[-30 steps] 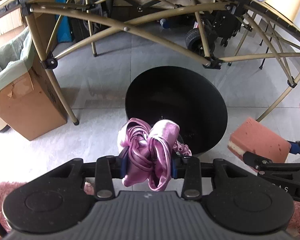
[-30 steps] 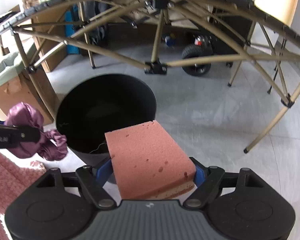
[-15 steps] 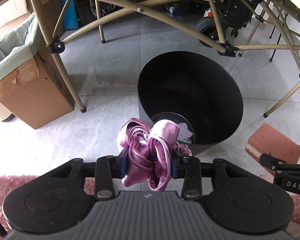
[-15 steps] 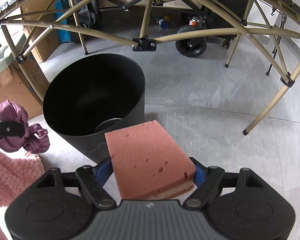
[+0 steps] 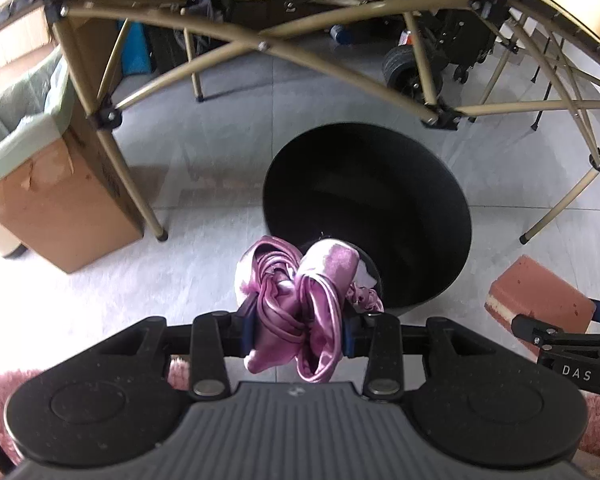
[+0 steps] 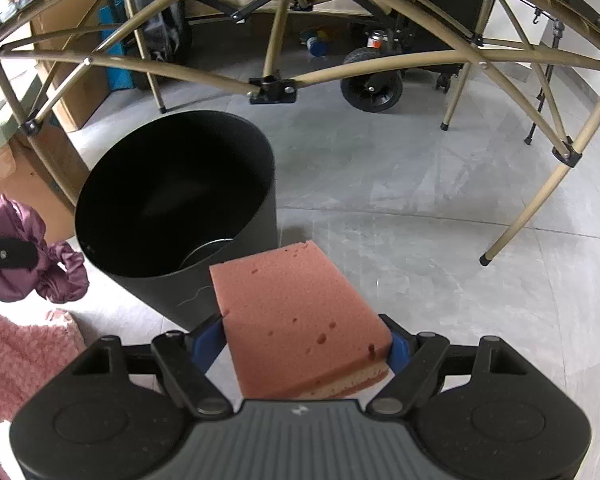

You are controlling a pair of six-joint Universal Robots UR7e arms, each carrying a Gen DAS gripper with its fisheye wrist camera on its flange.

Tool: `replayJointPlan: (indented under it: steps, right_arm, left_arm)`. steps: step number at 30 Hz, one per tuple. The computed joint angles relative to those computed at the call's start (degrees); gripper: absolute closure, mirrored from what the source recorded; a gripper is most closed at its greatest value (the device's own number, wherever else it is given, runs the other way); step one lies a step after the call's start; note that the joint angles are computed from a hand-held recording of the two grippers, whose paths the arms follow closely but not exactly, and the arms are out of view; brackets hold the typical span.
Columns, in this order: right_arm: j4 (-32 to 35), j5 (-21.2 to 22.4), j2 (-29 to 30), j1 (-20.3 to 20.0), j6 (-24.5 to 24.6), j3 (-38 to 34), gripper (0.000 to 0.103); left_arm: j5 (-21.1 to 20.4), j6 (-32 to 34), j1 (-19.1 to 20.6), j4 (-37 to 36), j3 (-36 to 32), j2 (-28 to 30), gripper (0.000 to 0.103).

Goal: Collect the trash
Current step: 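Lower the left tool over the bin and open it to drop the scrunchies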

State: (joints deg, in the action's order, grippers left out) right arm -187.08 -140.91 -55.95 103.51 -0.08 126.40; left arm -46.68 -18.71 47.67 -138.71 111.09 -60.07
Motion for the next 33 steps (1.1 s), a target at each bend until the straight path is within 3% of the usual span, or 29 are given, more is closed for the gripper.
replayJointPlan:
  steps: [22,33]
  right_arm:
    - [-5.41,-1.38,-2.93,-2.11,1.22,1.15,0.024]
    - [-6.86,-1.76,-2.61,-2.45,1.5,1.02,0.024]
  left_arm:
    - [0.09,5.79,-1.47,-1.89,-8.87,9.88,0.064]
    - [1.37,2.59,0.29,2.49,-14.31,15.32,0.064]
